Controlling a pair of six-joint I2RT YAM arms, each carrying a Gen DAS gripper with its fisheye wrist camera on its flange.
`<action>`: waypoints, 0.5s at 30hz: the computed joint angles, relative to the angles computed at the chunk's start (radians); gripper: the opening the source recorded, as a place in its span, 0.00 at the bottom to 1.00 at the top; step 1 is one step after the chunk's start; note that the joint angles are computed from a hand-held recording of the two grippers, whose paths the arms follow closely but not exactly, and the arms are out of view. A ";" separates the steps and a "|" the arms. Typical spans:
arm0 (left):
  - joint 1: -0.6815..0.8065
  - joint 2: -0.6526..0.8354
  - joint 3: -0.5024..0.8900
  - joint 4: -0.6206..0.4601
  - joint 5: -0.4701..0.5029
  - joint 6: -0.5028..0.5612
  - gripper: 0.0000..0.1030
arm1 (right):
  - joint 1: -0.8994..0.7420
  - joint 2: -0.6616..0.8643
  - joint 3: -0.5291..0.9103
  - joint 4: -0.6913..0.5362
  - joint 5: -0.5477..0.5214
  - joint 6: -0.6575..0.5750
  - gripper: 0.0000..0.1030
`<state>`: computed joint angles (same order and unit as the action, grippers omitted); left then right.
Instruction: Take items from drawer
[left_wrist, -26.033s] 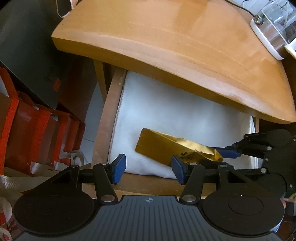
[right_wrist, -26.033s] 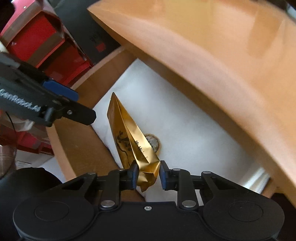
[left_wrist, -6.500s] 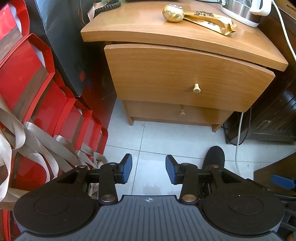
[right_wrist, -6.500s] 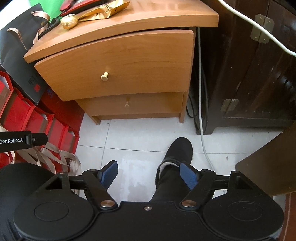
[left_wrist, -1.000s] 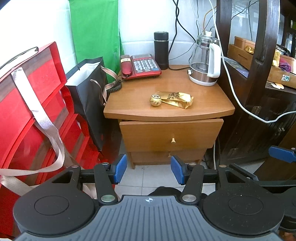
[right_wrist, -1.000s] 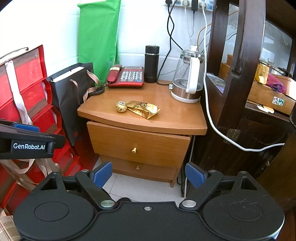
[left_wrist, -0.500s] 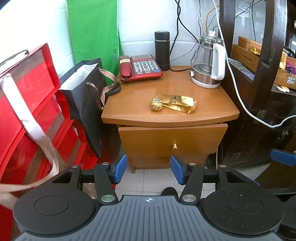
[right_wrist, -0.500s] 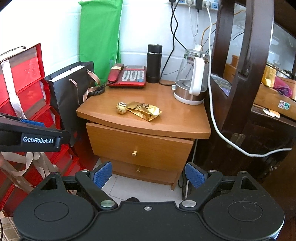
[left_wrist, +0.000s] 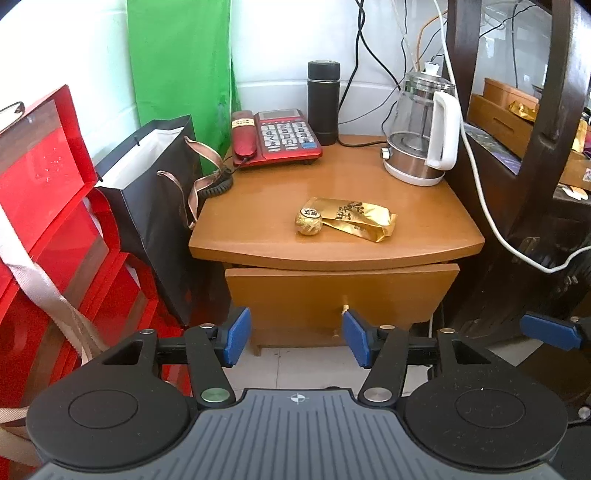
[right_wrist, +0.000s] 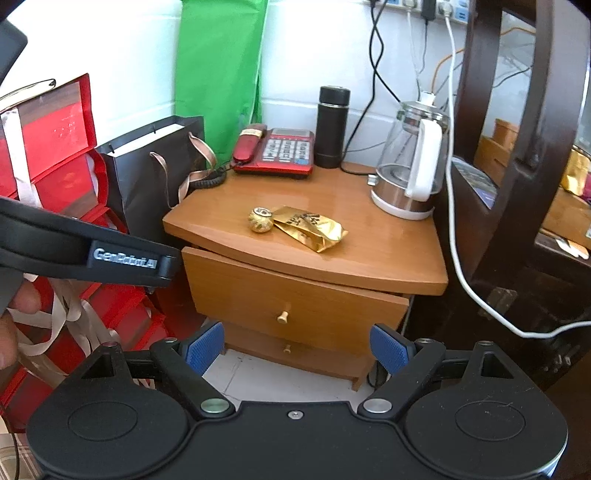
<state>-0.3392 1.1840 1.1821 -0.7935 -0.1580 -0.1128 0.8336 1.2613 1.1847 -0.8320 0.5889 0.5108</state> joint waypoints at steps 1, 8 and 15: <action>-0.001 0.008 0.003 0.005 -0.002 0.003 0.59 | -0.004 0.005 -0.001 0.011 -0.005 -0.008 0.82; -0.005 0.072 0.024 0.032 0.003 -0.007 0.59 | -0.053 0.013 -0.021 0.076 -0.065 -0.045 0.82; -0.012 0.131 0.039 0.066 -0.002 -0.019 0.59 | -0.114 0.025 -0.035 0.123 -0.103 -0.096 0.82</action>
